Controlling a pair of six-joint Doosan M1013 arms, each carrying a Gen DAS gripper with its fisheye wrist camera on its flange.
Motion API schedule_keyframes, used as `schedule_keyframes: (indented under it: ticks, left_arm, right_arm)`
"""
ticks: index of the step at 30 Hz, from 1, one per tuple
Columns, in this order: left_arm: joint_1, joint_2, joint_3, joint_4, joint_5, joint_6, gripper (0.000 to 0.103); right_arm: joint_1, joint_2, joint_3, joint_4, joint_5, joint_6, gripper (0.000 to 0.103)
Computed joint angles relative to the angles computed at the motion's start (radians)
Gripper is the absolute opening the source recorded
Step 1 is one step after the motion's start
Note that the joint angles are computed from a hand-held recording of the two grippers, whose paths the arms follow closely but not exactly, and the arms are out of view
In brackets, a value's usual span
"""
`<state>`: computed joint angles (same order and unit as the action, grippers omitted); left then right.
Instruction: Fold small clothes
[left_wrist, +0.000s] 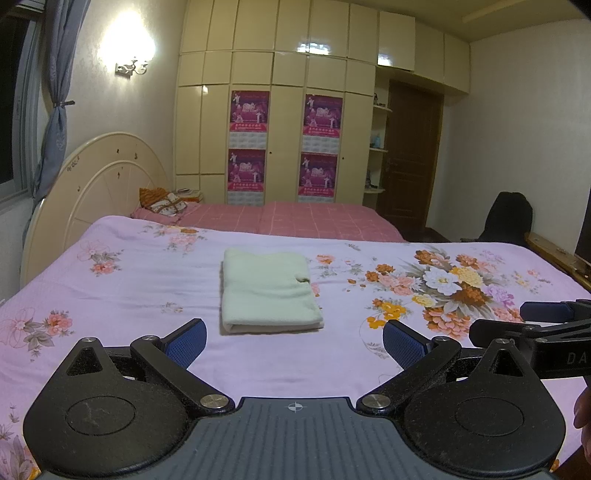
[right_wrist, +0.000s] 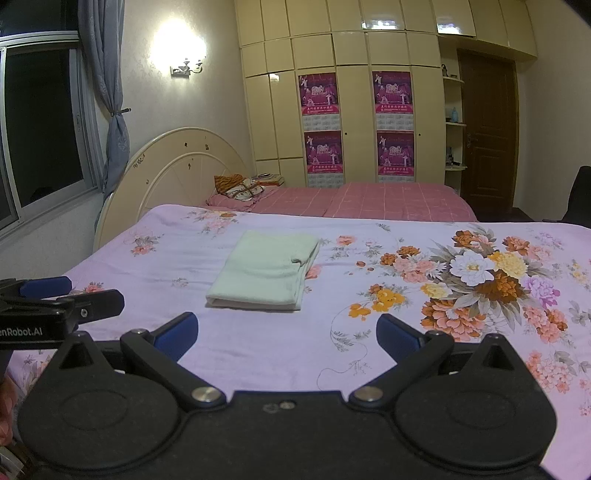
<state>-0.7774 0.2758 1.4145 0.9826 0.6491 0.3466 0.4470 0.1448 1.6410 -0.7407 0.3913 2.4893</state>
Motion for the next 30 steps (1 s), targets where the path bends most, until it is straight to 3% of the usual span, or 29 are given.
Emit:
schedule_keyframes:
  ticks: [30]
  left_arm:
    - [-0.006,0.004,0.002,0.056,0.003,-0.040,0.101]
  right_arm:
    - [-0.002,0.006,-0.001,0.006,-0.008,-0.003,0.102]
